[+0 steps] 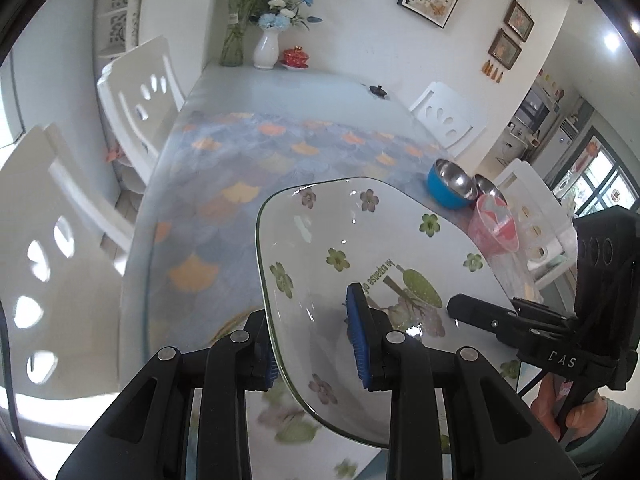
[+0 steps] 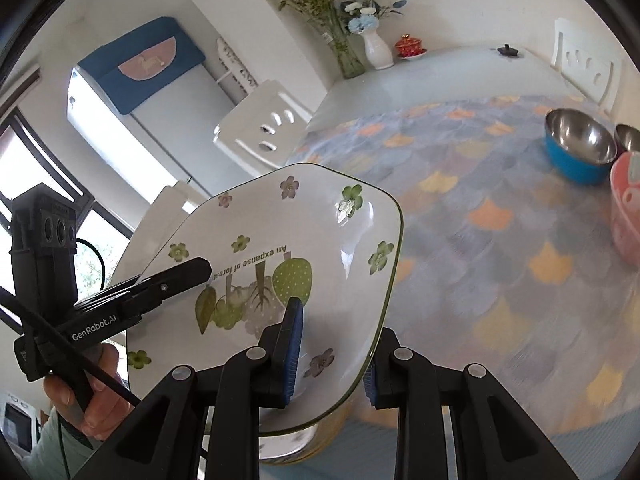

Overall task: Organize plates and bowls
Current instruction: 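Carry the second hexagonal plate onto the plate stack and lower it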

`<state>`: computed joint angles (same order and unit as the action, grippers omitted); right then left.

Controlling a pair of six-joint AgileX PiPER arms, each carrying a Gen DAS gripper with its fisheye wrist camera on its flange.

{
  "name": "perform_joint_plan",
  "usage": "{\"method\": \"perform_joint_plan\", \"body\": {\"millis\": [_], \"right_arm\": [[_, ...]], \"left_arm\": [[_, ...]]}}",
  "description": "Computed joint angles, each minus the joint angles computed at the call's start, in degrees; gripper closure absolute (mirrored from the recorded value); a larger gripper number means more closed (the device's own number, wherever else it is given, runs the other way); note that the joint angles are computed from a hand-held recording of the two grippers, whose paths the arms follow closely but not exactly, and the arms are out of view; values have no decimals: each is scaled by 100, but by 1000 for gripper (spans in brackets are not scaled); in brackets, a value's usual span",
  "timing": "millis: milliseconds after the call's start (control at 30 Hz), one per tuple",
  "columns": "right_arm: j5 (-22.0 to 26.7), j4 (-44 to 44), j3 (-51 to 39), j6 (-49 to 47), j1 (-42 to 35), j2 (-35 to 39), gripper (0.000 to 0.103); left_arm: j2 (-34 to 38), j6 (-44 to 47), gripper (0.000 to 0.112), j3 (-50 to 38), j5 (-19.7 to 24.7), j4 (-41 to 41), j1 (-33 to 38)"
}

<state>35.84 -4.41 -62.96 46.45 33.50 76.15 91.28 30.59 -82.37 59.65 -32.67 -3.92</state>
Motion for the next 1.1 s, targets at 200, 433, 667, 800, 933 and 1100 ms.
{"method": "perform_joint_plan", "body": {"millis": [200, 433, 667, 800, 933, 1100], "right_arm": [[310, -994, 5, 1727, 1219, 172, 77], [651, -1491, 54, 2961, 2227, 465, 77], [723, -1295, -42, 3174, 2423, 806, 77], [790, -1187, -119, 3243, 2377, 960, 77], [661, -1074, 16, 3426, 2293, 918, 77], [584, -952, 117, 3525, 2144, 833, 77]], "left_arm": [[-612, 739, 87, 1029, 269, -234, 755], [-1034, 1470, 87, 2074, 546, -345, 1426], [-958, 1851, 87, 2486, 451, -371, 1740], [-800, 1873, 87, 2501, 373, -374, 1703], [-719, 1970, 87, 2518, 302, -448, 1671], [-714, 1976, 87, 2501, 212, -355, 1604]]}}
